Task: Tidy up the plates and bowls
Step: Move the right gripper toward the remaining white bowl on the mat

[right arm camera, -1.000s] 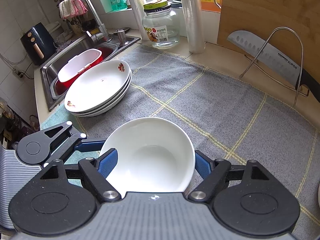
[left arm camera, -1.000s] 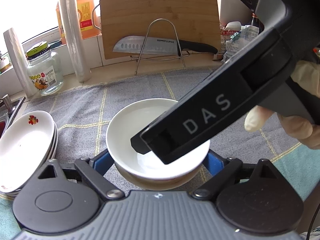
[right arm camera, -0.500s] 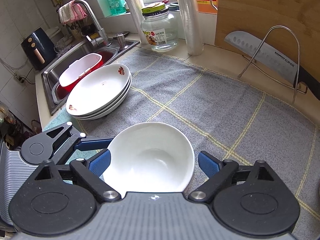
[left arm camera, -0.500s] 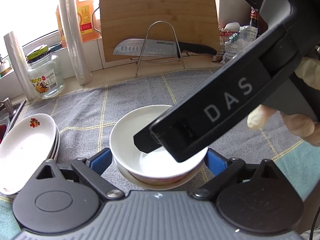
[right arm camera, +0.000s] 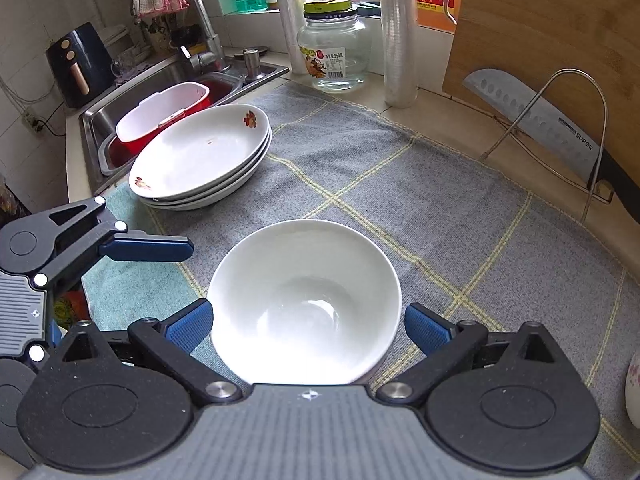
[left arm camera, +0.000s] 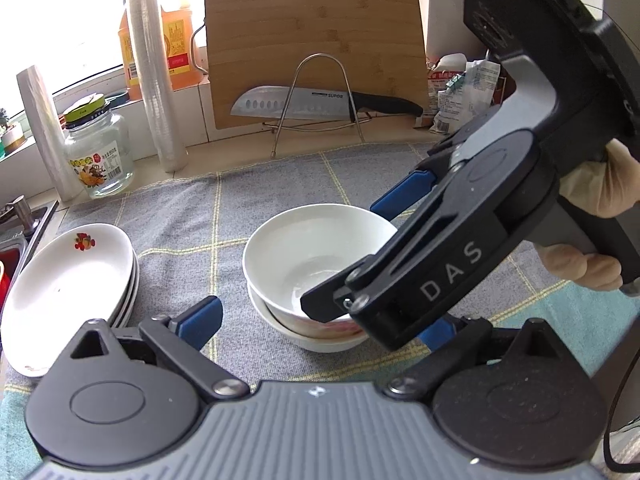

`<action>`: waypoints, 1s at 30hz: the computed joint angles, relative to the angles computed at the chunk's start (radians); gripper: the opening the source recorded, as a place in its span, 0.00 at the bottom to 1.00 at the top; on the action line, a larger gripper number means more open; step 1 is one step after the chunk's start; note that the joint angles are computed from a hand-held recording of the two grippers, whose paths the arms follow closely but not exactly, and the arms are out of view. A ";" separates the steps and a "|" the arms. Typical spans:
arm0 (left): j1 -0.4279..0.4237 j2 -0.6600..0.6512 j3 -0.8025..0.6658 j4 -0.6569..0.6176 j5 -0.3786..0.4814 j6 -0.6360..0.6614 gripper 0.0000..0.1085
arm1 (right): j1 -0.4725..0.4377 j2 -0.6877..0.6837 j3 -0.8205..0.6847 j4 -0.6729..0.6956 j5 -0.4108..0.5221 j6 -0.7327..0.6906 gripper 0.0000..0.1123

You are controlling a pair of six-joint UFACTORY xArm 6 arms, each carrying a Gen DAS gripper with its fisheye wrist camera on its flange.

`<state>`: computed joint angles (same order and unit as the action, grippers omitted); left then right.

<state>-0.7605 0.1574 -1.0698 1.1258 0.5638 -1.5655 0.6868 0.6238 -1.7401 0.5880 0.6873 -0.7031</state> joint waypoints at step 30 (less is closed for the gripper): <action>-0.002 0.589 -0.764 -0.139 -0.187 0.360 0.94 | -0.326 -0.189 0.323 -0.039 -0.331 0.121 0.92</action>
<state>-0.7627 0.7463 -1.8343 0.9870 0.3766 -1.2059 0.3609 0.4348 -1.4171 0.5490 0.3568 -0.5822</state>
